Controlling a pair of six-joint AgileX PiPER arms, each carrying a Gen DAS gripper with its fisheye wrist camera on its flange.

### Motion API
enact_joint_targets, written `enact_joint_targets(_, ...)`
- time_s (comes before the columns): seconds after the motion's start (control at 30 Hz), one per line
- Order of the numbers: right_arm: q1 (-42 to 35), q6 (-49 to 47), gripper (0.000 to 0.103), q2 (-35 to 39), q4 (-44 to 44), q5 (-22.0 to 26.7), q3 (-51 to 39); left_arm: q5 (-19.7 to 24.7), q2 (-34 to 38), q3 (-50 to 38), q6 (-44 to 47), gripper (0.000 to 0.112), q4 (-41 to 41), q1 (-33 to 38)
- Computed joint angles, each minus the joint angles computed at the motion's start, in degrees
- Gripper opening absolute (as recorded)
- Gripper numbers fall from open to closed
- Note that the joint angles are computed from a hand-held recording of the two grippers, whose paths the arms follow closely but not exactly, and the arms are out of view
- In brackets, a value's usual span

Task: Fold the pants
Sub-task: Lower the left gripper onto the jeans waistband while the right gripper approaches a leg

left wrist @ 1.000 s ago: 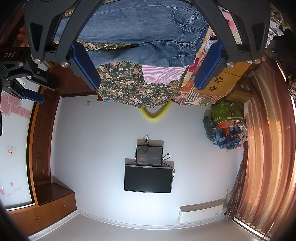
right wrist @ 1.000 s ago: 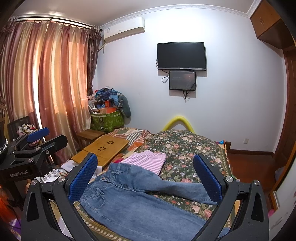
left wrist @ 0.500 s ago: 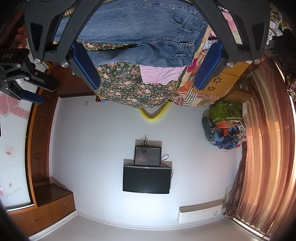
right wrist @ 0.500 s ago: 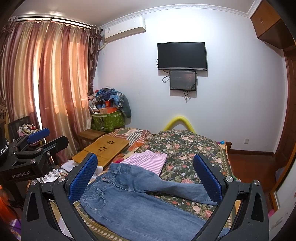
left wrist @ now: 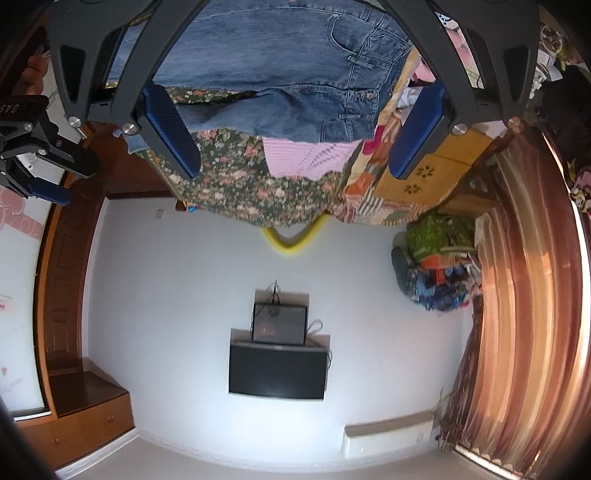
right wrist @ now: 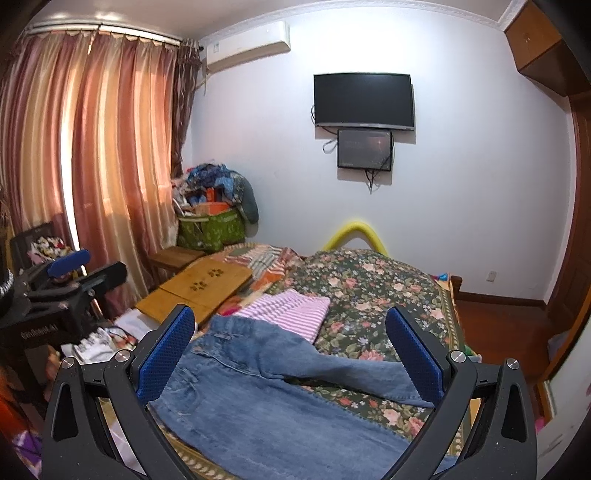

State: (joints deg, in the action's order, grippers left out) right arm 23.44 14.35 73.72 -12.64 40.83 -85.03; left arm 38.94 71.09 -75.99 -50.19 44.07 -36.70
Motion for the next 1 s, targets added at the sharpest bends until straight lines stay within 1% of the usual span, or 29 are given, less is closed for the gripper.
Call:
enact_joint_targets(0.03, -0.9, -1.4, 0.103, 1.2, 1.4, -0.2, -0.4, -1.2, 1.5, -0.9, 3.2, 0.103, -3.8, 2.6)
enact_joint_targets(0.07, -2.5, -4.5, 0.103, 2.5, 4.7, -0.8, -0.6, -2.3, 2.6, -1.2, 5.7, 0.103, -6.6, 4.6)
enact_joint_targets(0.13, -5.2, -11.4, 0.103, 4.5, 11.5, -1.7, -0.9, -3.7, 5.2, -2.1, 8.8, 0.103, -10.0, 8.1)
enact_joint_targets(0.23, -7.9, -16.4, 0.103, 7.8, 16.0, -2.8, -1.5, -7.0, 10.0, -2.7, 8.1, 0.103, -8.8, 12.6)
enact_joint_targets(0.33, -10.2, -21.5, 0.103, 11.7, 20.7, -2.9, -2.8, -9.9, 15.0, -4.6, 11.5, 0.103, -10.5, 16.5)
enact_joint_targets(0.43, -12.0, -24.5, 0.103, 17.3, 22.5, -1.6, -6.6, -12.6, 21.0, -8.0, 19.4, 0.103, -16.9, 20.4)
enact_joint_targets(0.5, -12.8, -24.9, 0.103, 21.1, 22.1, -0.5, -9.3, -13.7, 24.9, -10.2, 21.9, 0.103, -19.0, 22.2)
enact_joint_targets(0.6, -14.7, -27.8, 0.103, 27.4, 24.4, 2.4, -15.1, -14.2, 32.5, -16.3, 28.3, 0.103, -26.6, 25.1)
enact_joint_targets(0.63, -15.6, -29.9, 0.103, 30.1, 26.4, 4.1, -17.7, -14.1, 35.6, -19.1, 31.9, 0.103, -30.8, 26.3)
enact_joint_targets(0.7, -16.7, -31.5, 0.101, 35.0, 27.4, 6.8, -22.8, -13.2, 39.5, -22.6, 34.8, 0.103, -34.3, 27.4)
enact_joint_targets(0.73, -17.1, -32.4, 0.101, 36.8, 27.9, 7.8, -24.6, -11.9, 42.0, -25.5, 36.8, 0.103, -36.5, 28.0)
enact_joint_targets(0.8, -17.7, -33.4, 0.101, 41.3, 27.8, 10.1, -29.6, -8.9, 47.9, -32.4, 38.2, 0.103, -37.8, 29.0)
enact_joint_targets(0.9, -18.5, -35.2, 0.092, 48.5, 27.8, 15.2, -39.0, -5.3, 55.3, -41.3, 39.6, 0.103, -39.0, 29.8)
enact_joint_targets(0.93, -18.8, -35.5, 0.09, 51.0, 28.0, 17.4, -42.7, -3.0, 58.8, -46.1, 40.0, 0.101, -39.1, 30.1)
enact_joint_targets(0.97, -19.2, -35.5, 0.089, 54.5, 28.0, 21.0, -48.4, -1.2, 61.3, -49.6, 40.1, 0.1, -38.7, 30.1)
enact_joint_targets(1.0, -19.3, -35.1, 0.085, 57.9, 27.9, 23.6, -54.2, 1.5, 64.3, -54.4, 40.5, 0.096, -38.4, 30.1)
